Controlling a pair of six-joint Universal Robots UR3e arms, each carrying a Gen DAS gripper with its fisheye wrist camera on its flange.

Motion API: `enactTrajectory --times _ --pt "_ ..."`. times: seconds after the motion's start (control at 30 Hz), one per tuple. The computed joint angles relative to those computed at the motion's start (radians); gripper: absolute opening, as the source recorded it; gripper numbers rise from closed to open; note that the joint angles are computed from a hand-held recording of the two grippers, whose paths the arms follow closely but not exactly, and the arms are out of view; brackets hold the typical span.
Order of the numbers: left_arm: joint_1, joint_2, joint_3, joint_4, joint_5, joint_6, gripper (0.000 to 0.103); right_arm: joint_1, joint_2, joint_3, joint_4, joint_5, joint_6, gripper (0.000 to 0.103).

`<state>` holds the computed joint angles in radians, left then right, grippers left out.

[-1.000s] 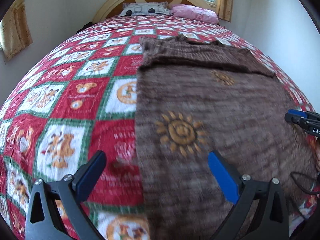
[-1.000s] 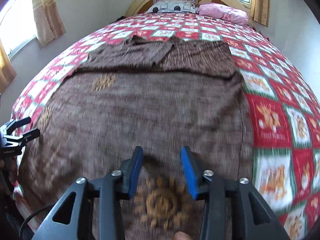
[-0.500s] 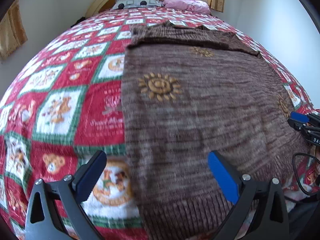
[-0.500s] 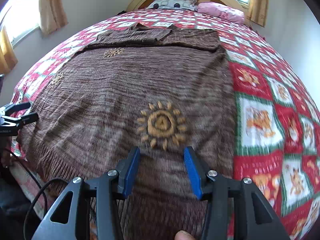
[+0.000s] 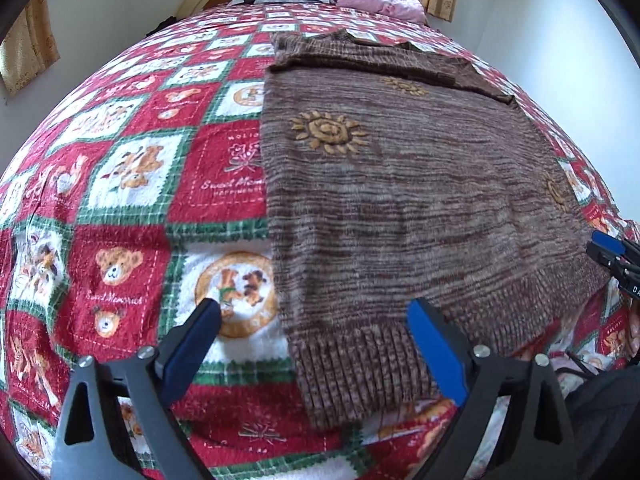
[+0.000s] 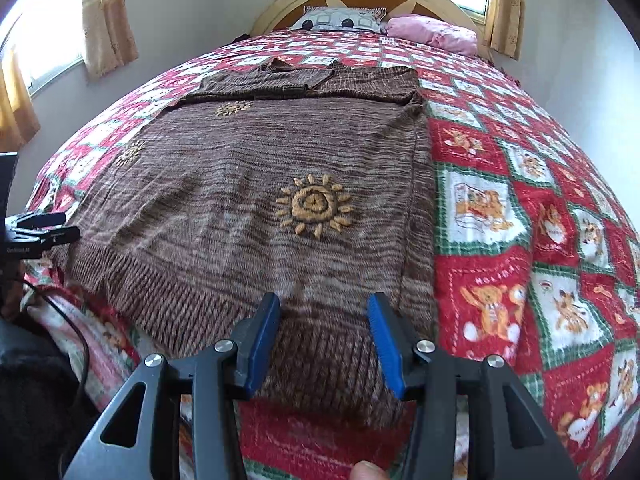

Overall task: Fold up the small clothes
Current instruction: 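Close both grippers on the ribbed hem of the sweater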

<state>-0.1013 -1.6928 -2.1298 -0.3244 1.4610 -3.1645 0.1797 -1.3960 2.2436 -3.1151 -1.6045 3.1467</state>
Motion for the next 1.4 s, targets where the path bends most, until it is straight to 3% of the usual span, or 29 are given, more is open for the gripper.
enactTrajectory --times 0.3,0.47,0.63,0.9,1.03,1.13,1.2,1.27,1.37,1.4 --pt "0.02 0.038 -0.018 -0.037 -0.02 -0.001 0.093 -0.039 -0.124 0.116 -0.006 0.014 0.007 0.048" --pt "0.024 0.044 -0.02 -0.039 0.019 -0.011 0.09 -0.096 -0.183 0.158 0.032 0.03 0.032 0.048" --pt "0.028 0.043 -0.026 -0.037 -0.004 -0.003 0.086 -0.149 -0.22 0.191 0.046 0.111 0.032 0.048" --pt "0.028 0.046 -0.032 -0.03 -0.034 0.011 0.077 -0.131 -0.219 0.203 0.032 0.135 0.038 0.021" --pt "0.022 0.052 -0.027 -0.044 -0.042 0.025 0.072 -0.16 -0.24 0.237 0.017 0.185 0.023 0.017" --pt "0.033 0.063 -0.036 -0.042 -0.067 0.033 0.055 -0.205 -0.24 0.271 -0.026 0.244 0.016 0.011" --pt "0.044 0.072 -0.044 -0.042 -0.096 0.044 0.035 -0.251 -0.257 0.298 -0.03 0.305 0.006 0.01" --pt "0.045 0.075 -0.045 -0.044 -0.108 0.049 0.031 -0.284 -0.274 0.316 -0.024 0.35 0.002 0.01" --pt "0.082 0.088 -0.055 -0.06 -0.167 0.064 0.014 -0.314 -0.281 0.334 -0.031 0.39 -0.008 0.009" --pt "0.097 0.094 -0.055 -0.071 -0.189 0.066 0.012 -0.324 -0.288 0.338 -0.026 0.405 -0.014 0.008"
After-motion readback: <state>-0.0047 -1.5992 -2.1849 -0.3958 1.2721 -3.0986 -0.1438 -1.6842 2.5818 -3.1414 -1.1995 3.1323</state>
